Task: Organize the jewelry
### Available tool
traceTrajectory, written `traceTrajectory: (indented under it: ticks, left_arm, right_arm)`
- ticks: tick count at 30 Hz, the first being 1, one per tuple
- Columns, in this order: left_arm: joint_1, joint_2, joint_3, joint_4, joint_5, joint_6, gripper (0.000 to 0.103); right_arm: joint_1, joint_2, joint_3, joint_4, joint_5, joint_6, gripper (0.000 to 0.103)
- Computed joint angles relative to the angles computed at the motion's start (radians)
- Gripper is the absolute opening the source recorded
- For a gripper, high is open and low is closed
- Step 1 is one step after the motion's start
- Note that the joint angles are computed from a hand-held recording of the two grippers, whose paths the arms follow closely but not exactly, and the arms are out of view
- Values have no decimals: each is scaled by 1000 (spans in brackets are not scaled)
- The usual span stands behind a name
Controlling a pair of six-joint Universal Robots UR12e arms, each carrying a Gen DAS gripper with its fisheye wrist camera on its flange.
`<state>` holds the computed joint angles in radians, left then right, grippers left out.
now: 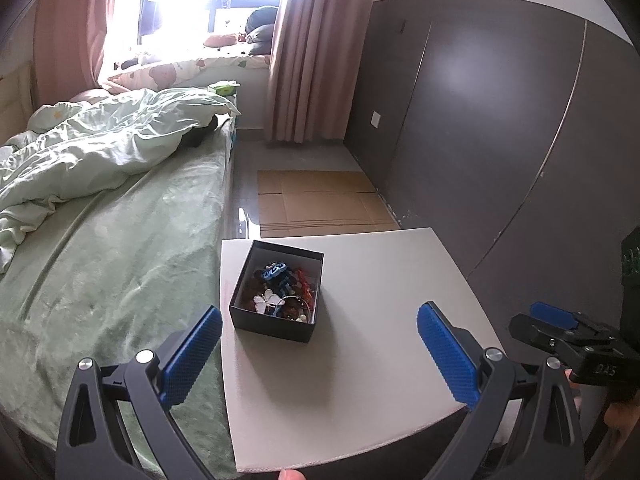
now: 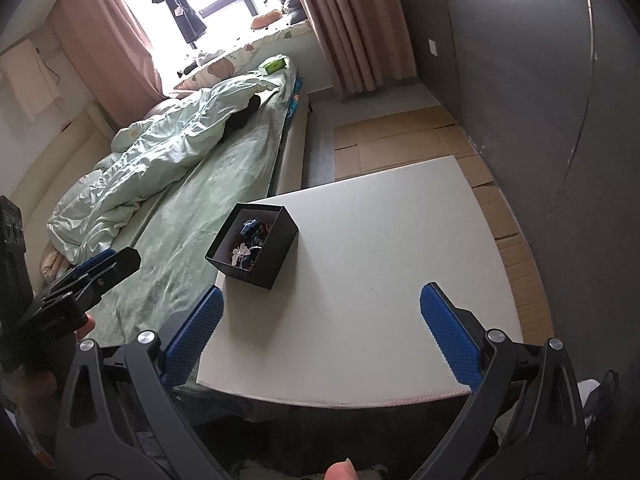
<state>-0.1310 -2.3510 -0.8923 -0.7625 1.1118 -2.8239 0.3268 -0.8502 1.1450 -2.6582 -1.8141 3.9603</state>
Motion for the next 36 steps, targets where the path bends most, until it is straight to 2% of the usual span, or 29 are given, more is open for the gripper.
traceTrajectory:
  ticks: [19, 36]
  left_arm:
    - [0, 35, -55, 60, -26, -7, 95]
    - [10, 50, -83, 75, -4, -19, 95]
  right_arm:
    - [6, -20, 35, -35, -14, 22, 98]
    - [13, -21, 35, -40, -19, 18, 98]
